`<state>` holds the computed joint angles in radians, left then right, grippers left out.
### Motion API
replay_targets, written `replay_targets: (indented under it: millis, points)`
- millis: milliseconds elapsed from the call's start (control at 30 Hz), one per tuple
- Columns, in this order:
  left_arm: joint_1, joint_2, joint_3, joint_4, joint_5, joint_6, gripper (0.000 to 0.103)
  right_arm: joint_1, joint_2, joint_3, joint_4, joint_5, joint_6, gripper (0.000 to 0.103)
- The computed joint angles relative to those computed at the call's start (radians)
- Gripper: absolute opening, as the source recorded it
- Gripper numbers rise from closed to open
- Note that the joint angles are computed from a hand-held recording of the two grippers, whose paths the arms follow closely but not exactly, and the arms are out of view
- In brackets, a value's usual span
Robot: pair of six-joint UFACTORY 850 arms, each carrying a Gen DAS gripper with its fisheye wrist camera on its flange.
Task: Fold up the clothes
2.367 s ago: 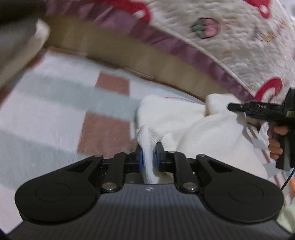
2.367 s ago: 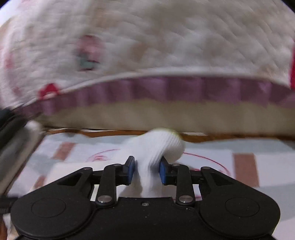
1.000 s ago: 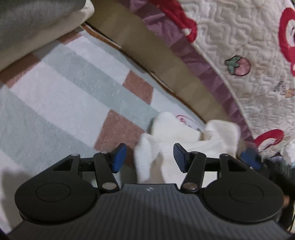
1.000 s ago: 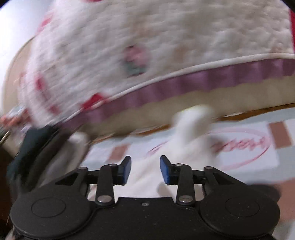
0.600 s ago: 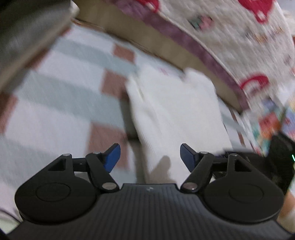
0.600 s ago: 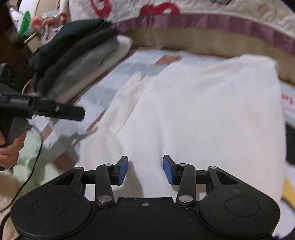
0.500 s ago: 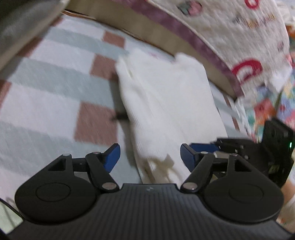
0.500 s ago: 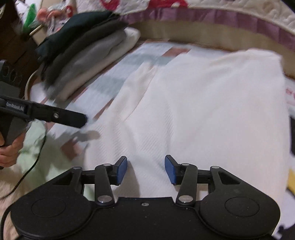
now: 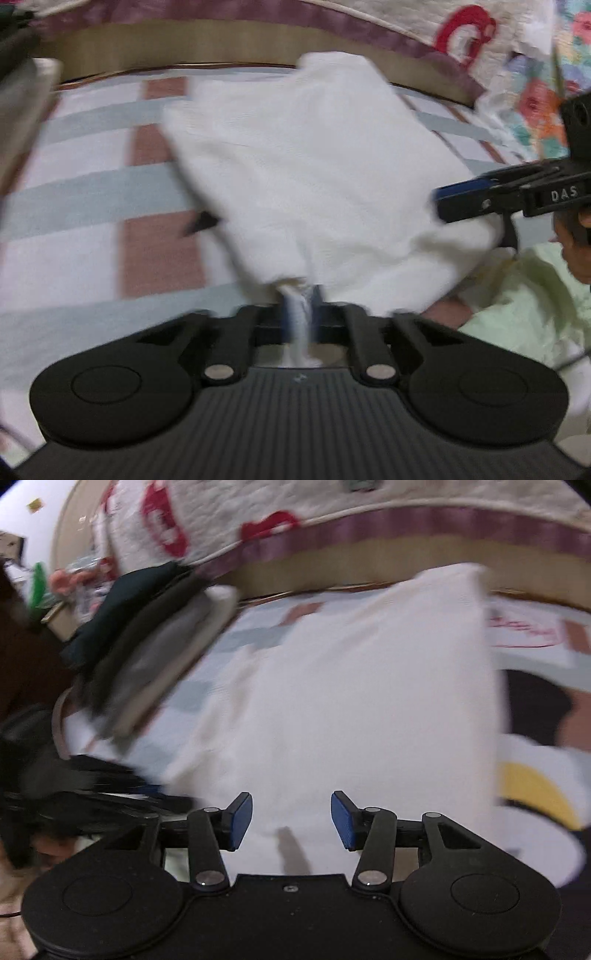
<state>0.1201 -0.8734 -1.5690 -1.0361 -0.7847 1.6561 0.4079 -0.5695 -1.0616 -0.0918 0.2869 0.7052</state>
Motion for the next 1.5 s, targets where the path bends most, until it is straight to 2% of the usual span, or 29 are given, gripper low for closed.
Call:
replay_targets:
  millis: [67, 167, 233, 267, 333, 433, 467, 500, 567, 633, 667, 700, 767, 800, 833, 1000, 1033, 1067, 1100, 1200, 1233, 1267, 1300, 1367, 1467, 1500]
  points:
    - [0.031, -0.003, -0.017, 0.003, -0.034, -0.092, 0.003, -0.001, 0.006, 0.033, 0.093, 0.008, -0.085, 0.053]
    - [0.026, 0.018, 0.027, 0.103, 0.083, -0.133, 0.0, -0.002, 0.027, 0.101, 0.098, 0.076, -0.059, 0.052]
    - [0.032, -0.01, -0.01, 0.143, 0.027, -0.244, 0.0, -0.006, 0.049, 0.144, 0.078, 0.109, -0.026, 0.052]
    - [0.038, -0.017, -0.019, 0.115, 0.001, -0.247, 0.003, -0.005, 0.064, 0.16, 0.09, 0.108, -0.016, 0.052]
    - [0.044, 0.009, 0.005, 0.002, -0.001, -0.146, 0.003, -0.002, 0.09, 0.194, 0.125, 0.119, -0.005, 0.052]
    - [0.051, 0.052, 0.057, -0.166, -0.049, 0.062, 0.023, 0.001, 0.122, 0.255, 0.176, 0.179, 0.011, 0.052]
    - [0.051, 0.062, 0.071, -0.209, -0.073, 0.12, 0.032, 0.003, 0.128, 0.267, 0.232, 0.176, -0.003, 0.054]
    - [0.048, 0.067, 0.08, -0.23, -0.104, 0.162, 0.037, 0.006, 0.133, 0.279, 0.288, 0.173, -0.018, 0.057]
    - [0.025, 0.065, 0.078, -0.216, -0.133, 0.189, 0.041, 0.01, 0.137, 0.286, 0.403, 0.131, -0.055, 0.057]
    - [-0.006, 0.054, 0.064, -0.172, -0.141, 0.184, 0.053, 0.008, 0.136, 0.31, 0.36, 0.174, 0.057, 0.057]
    - [-0.025, 0.049, 0.054, -0.139, -0.123, 0.149, 0.058, 0.003, 0.132, 0.323, 0.299, 0.211, 0.155, 0.057]
    - [-0.046, 0.038, 0.045, -0.105, -0.063, 0.072, 0.058, -0.002, 0.123, 0.329, 0.24, 0.245, 0.252, 0.057]
    - [-0.064, 0.001, 0.013, -0.025, 0.015, -0.092, 0.058, 0.001, 0.098, 0.323, 0.182, 0.274, 0.357, 0.058]
    - [-0.065, -0.013, 0.007, -0.017, 0.035, -0.114, 0.058, 0.009, 0.082, 0.322, 0.172, 0.316, 0.368, 0.06]
    - [-0.063, -0.008, 0.012, -0.016, 0.038, -0.095, 0.058, 0.017, 0.065, 0.321, 0.165, 0.355, 0.377, 0.06]
    - [-0.055, 0.032, 0.068, 0.034, 0.089, -0.053, 0.058, 0.024, 0.047, 0.308, 0.103, 0.382, 0.406, 0.061]
    - [-0.058, 0.039, 0.075, 0.04, 0.12, -0.042, 0.061, 0.03, 0.042, 0.309, 0.122, 0.399, 0.41, 0.061]
    - [-0.063, 0.04, 0.073, 0.053, 0.153, -0.051, 0.074, 0.036, 0.037, 0.309, 0.142, 0.416, 0.415, 0.062]
    - [-0.064, 0.042, 0.075, 0.066, 0.176, -0.07, 0.08, 0.043, 0.023, 0.309, 0.18, 0.455, 0.427, 0.063]
    - [-0.042, 0.019, 0.034, 0.078, 0.118, -0.121, 0.079, 0.068, -0.019, 0.298, 0.311, 0.558, 0.466, 0.065]
    - [-0.035, 0.025, 0.039, 0.044, 0.112, -0.089, 0.078, 0.074, -0.028, 0.289, 0.351, 0.57, 0.454, 0.062]
    - [-0.029, 0.04, 0.059, -0.017, 0.115, -0.017, 0.078, 0.082, -0.036, 0.277, 0.387, 0.572, 0.405, 0.039]
    - [-0.023, 0.057, 0.08, -0.087, 0.11, 0.064, 0.078, 0.088, -0.044, 0.265, 0.421, 0.576, 0.356, 0.024]
    - [-0.004, 0.084, 0.117, -0.237, 0.041, 0.227, 0.08, 0.087, -0.04, 0.257, 0.418, 0.598, 0.31, 0.023]
    - [0.025, 0.086, 0.115, -0.326, -0.154, 0.29, 0.082, 0.066, -0.007, 0.254, 0.377, 0.631, 0.281, 0.022]
    - [0.026, 0.085, 0.114, -0.332, -0.197, 0.308, 0.084, 0.052, 0.009, 0.251, 0.358, 0.63, 0.28, 0.022]
